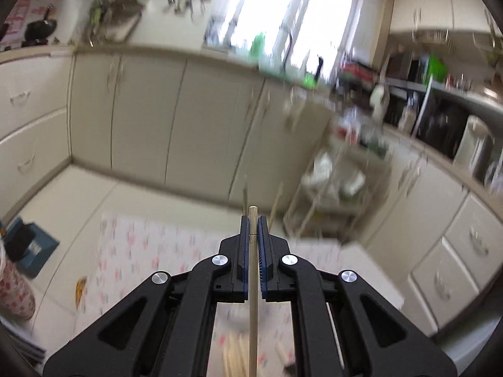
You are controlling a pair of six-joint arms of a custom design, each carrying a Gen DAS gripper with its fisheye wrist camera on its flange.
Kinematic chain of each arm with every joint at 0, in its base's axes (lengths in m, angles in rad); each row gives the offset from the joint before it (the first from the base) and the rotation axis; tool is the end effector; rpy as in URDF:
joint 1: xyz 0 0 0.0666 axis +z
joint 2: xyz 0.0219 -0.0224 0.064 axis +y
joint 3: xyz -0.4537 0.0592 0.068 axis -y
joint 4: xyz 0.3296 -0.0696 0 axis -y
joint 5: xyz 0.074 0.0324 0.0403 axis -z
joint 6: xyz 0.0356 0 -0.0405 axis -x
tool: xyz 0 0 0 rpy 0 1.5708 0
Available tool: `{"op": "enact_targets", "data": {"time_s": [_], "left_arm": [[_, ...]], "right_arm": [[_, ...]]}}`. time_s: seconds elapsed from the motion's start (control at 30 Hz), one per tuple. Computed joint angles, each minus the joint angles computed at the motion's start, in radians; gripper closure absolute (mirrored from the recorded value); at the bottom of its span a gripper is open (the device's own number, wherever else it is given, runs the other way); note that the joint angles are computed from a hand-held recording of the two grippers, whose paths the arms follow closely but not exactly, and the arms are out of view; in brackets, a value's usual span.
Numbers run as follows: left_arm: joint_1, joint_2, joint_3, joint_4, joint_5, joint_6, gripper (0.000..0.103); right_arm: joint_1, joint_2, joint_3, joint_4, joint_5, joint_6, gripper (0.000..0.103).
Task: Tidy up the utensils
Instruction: 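Lift the left tool's stick over the jar and drop it in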
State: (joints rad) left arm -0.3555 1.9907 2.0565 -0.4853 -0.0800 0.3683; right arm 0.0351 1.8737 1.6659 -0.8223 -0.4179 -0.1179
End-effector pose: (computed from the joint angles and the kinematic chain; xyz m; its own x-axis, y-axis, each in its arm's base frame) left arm 0.6550 -0.2406 0.4941 -0.4565 -0.2133 -0.8638 0.1224 0.9465 -0.2984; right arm 0.5985 0.0351 0.3839 -0.8792 0.0767 -0.4702 -0.1384 0.9033 0.4061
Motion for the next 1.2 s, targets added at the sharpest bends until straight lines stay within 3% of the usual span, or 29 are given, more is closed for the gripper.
{"op": "enact_targets", "data": {"time_s": [0.2, 0.4, 0.6, 0.7, 0.93, 1.2], "left_arm": [[-0.005, 0.055, 0.145, 0.072, -0.098, 0.011, 0.098], [-0.006, 0.151, 0.348, 0.042, -0.171, 0.027, 0.098], [-0.021, 0.22, 0.468, 0.068, -0.264, -0.037, 0.098], [-0.028, 0.278, 0.567, 0.037, -0.289, -0.067, 0.098], [-0.034, 0.329, 0.613, 0.028, -0.312, -0.089, 0.098], [-0.036, 0.309, 0.501, 0.081, -0.32, -0.1, 0.098]], "right_arm": [[-0.003, -0.003, -0.009, 0.015, -0.009, -0.009, 0.097], [-0.005, -0.005, -0.015, 0.024, -0.015, -0.015, 0.097], [-0.007, -0.004, -0.016, 0.029, -0.02, -0.018, 0.097], [-0.01, -0.002, -0.015, 0.029, -0.026, -0.022, 0.097], [-0.011, -0.002, -0.016, 0.03, -0.032, -0.025, 0.097], [-0.013, -0.002, -0.015, 0.029, -0.037, -0.029, 0.097]]}}
